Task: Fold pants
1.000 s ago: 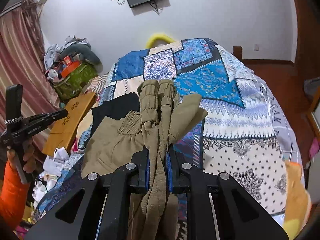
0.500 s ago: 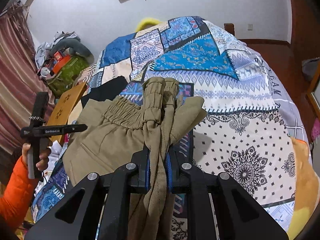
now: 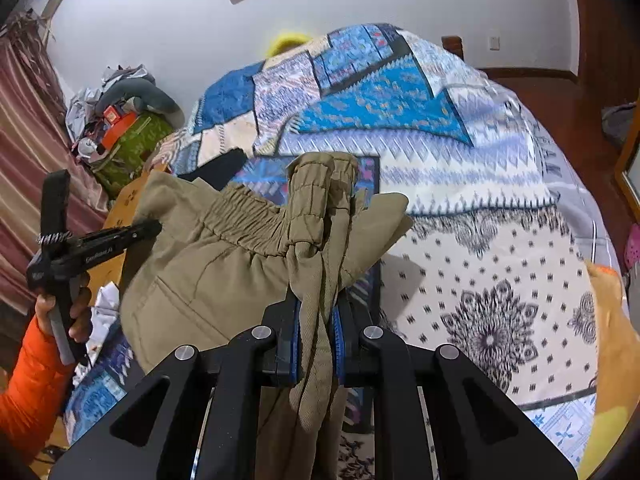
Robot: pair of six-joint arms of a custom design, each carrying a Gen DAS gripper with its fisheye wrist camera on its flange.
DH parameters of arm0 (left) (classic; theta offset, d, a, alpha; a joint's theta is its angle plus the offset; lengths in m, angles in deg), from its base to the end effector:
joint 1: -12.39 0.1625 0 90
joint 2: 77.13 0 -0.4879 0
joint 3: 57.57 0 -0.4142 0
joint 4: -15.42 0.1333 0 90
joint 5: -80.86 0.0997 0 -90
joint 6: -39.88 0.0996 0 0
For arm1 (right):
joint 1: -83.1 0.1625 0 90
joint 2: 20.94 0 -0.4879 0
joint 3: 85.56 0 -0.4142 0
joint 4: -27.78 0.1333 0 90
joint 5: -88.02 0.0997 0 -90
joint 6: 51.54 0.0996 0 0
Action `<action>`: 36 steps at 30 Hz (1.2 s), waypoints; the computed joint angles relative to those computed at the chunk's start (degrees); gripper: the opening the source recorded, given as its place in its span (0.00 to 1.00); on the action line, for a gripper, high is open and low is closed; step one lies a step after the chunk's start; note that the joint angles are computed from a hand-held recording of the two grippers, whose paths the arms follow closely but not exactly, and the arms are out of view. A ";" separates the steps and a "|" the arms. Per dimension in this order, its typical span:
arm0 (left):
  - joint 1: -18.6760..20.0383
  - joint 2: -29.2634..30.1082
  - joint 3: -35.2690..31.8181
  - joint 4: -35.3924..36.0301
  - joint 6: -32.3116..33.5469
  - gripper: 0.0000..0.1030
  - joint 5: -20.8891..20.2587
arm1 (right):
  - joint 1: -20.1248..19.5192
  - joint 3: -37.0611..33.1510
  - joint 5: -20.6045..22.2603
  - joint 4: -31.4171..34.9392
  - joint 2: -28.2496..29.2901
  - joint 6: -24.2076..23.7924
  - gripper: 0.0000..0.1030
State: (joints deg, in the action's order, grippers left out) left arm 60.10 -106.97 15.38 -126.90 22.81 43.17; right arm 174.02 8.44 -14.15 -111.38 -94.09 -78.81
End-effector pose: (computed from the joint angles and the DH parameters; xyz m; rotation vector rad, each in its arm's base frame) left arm -0.4041 -0.7595 0.0781 0.4173 2.2860 -0.7271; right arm 0.1229 -0.6606 0.4436 0.6005 -2.6965 0.6110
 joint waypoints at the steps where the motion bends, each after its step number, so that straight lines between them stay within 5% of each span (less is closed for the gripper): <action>1: -0.41 -0.35 0.28 -1.26 1.36 0.05 1.43 | 0.62 -0.46 -0.27 -0.30 0.37 -0.71 0.11; 15: 1.10 -8.33 3.91 -10.67 2.48 0.04 9.66 | 9.51 -13.50 1.41 -3.78 13.61 -6.22 0.09; 27: 7.50 -7.95 2.20 -4.95 -4.22 0.04 11.66 | 10.79 -23.23 -0.04 0.20 25.56 -9.02 0.09; 36: 12.94 -5.30 -1.02 4.17 -10.56 0.04 8.23 | 9.43 -30.42 -3.96 6.83 33.12 -6.77 0.09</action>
State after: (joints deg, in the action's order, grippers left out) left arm 73.04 -112.27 14.36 -122.73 12.25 51.41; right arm 183.44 -21.98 -18.11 -104.54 -60.97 -85.58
